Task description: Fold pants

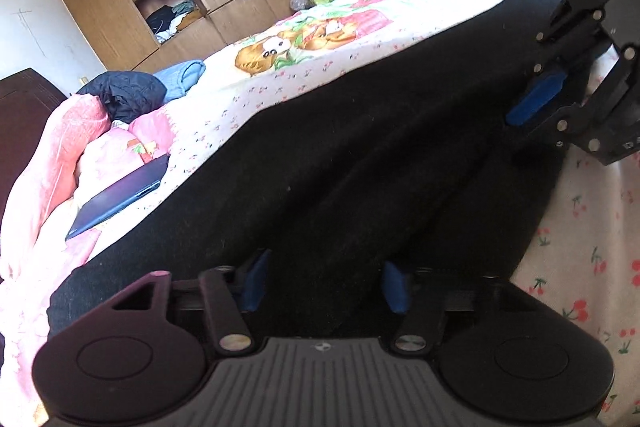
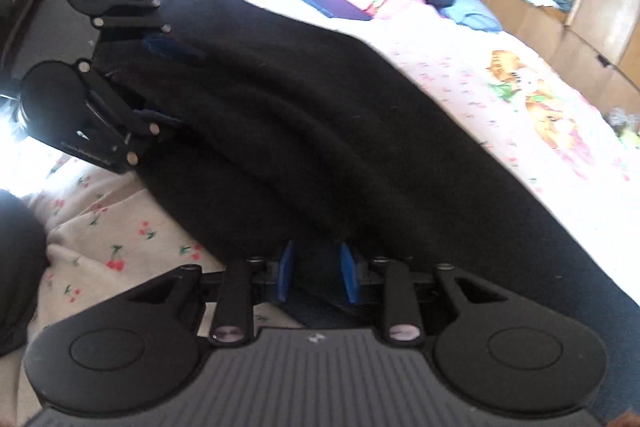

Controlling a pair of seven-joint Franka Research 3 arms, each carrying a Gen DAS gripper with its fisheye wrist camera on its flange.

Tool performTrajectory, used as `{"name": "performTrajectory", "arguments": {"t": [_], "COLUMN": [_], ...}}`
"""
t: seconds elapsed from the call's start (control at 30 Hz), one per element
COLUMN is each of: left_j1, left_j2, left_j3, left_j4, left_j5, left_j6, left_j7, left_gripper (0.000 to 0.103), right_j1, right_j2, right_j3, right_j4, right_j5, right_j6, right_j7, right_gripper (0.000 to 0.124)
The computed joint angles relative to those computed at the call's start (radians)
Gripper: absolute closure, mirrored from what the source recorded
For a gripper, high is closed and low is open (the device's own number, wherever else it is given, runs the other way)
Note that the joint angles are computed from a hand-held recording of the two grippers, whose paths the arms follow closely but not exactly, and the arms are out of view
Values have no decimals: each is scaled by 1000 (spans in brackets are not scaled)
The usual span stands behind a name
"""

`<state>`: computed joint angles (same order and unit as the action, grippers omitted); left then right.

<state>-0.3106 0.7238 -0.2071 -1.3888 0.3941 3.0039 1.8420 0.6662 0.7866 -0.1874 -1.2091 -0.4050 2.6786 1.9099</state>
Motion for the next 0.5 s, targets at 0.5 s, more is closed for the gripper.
{"name": "performTrajectory", "arguments": {"t": [0.5], "left_j1": [70], "left_j2": [24], "left_j3": [-119], "left_j4": [35], "left_j5": [-117], "left_j6": [-39], "left_j7": [70], "left_gripper": [60], "right_j1": [56], "right_j2": [145], "right_j3": [-101], "right_j4": [165], "right_j5": [-137], "right_j6": [15], "right_j7": [24], "right_gripper": [97]}}
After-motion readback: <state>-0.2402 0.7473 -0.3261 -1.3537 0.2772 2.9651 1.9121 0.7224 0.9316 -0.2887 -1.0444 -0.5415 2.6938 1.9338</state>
